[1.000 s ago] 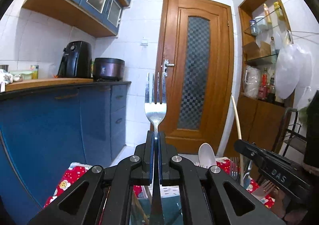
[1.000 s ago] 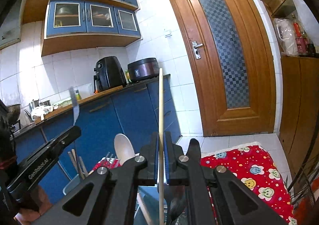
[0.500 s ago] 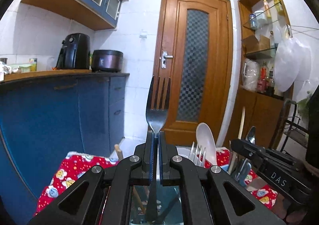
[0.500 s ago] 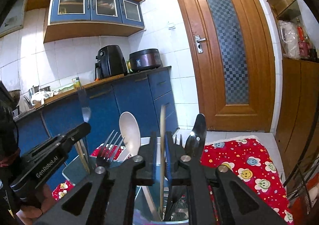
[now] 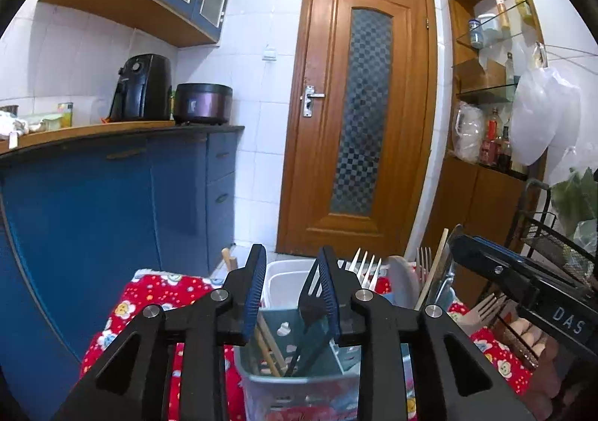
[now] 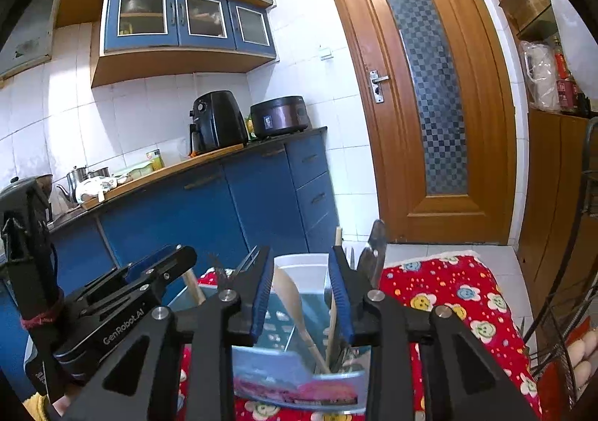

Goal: Organize utensils

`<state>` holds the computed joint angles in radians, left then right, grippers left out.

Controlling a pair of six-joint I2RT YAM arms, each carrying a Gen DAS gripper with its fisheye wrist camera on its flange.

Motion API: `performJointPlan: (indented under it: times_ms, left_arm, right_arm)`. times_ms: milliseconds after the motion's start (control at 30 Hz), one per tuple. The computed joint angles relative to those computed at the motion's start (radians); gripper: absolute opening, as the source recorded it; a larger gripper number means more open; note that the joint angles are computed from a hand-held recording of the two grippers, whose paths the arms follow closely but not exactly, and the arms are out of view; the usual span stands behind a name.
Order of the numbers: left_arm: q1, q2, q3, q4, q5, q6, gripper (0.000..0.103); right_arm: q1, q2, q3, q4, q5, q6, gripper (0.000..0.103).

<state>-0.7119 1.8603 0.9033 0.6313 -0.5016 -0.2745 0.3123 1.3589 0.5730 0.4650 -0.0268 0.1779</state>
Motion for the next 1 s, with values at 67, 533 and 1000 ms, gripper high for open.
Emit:
performJointPlan:
  times_ms: [67,533,1000]
  left_arm:
    - [-0.006,-0.017,-0.012,-0.018,-0.004,-0.008,0.03]
    - [-0.103,-0.177,-0.132,-0.171,-0.086,-0.095,0.037]
    - [-0.185,-0.192,-0.201,-0.256,-0.143,-0.224,0.053]
  right_arm:
    - [0.004,-0.03,-0.016,-0.021,0.0,0.001,0.034]
    - [0.078,-0.24,-0.168,-0.144,0.052,0.048,0.043]
    - [0.167,-0.302,-0.286,-0.164,0.156,0.101,0.062]
